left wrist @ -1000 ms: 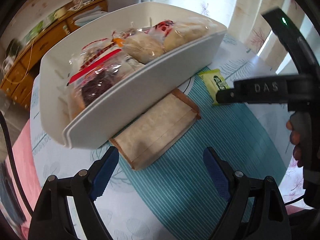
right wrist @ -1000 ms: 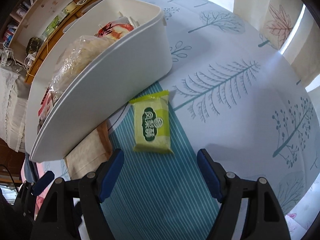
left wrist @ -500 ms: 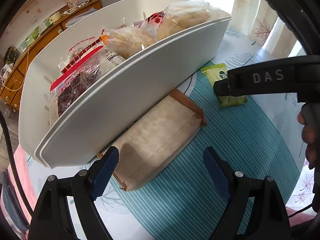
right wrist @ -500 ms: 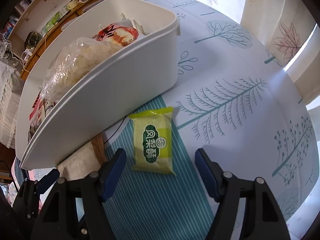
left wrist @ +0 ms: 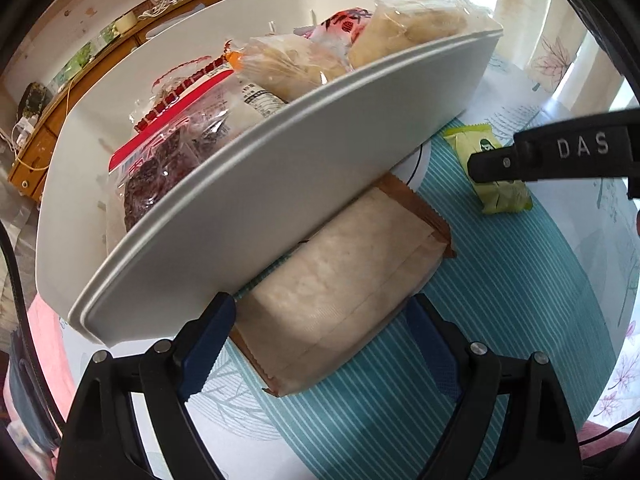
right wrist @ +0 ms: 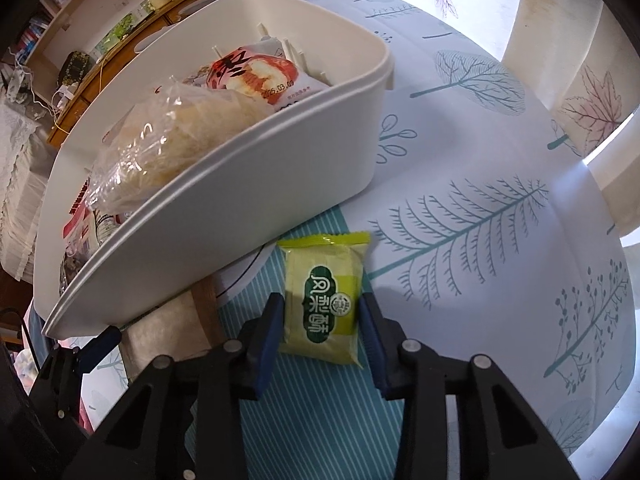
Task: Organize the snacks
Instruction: 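Grasp the brown wafer biscuit with the left tool and lift it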
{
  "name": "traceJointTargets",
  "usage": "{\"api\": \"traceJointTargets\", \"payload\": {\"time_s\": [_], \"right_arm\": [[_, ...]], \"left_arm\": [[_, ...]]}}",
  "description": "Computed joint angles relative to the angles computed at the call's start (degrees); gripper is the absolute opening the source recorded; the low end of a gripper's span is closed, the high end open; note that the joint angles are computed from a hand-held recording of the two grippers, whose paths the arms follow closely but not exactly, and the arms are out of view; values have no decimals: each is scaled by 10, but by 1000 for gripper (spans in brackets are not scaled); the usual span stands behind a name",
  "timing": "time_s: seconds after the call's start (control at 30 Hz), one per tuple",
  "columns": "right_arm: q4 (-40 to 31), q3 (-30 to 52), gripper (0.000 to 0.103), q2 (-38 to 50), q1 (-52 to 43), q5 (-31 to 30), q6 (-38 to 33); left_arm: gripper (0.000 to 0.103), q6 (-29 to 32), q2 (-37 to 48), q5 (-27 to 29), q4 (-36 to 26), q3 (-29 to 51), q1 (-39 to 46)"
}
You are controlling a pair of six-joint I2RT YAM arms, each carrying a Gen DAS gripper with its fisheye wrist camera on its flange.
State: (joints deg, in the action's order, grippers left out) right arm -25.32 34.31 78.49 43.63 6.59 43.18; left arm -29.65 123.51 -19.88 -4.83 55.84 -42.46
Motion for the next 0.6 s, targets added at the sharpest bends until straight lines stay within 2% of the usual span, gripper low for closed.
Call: {"api": "traceJointTargets", "payload": {"time_s": [0.33, 0.6], "right_arm": [[13, -13, 37, -9, -6, -10, 9], [11, -26, 37, -26, -23, -22, 4]], "left_arm": [[87, 0, 5, 10, -14, 11, 2], [72, 12, -11, 17, -26, -3, -5]]}}
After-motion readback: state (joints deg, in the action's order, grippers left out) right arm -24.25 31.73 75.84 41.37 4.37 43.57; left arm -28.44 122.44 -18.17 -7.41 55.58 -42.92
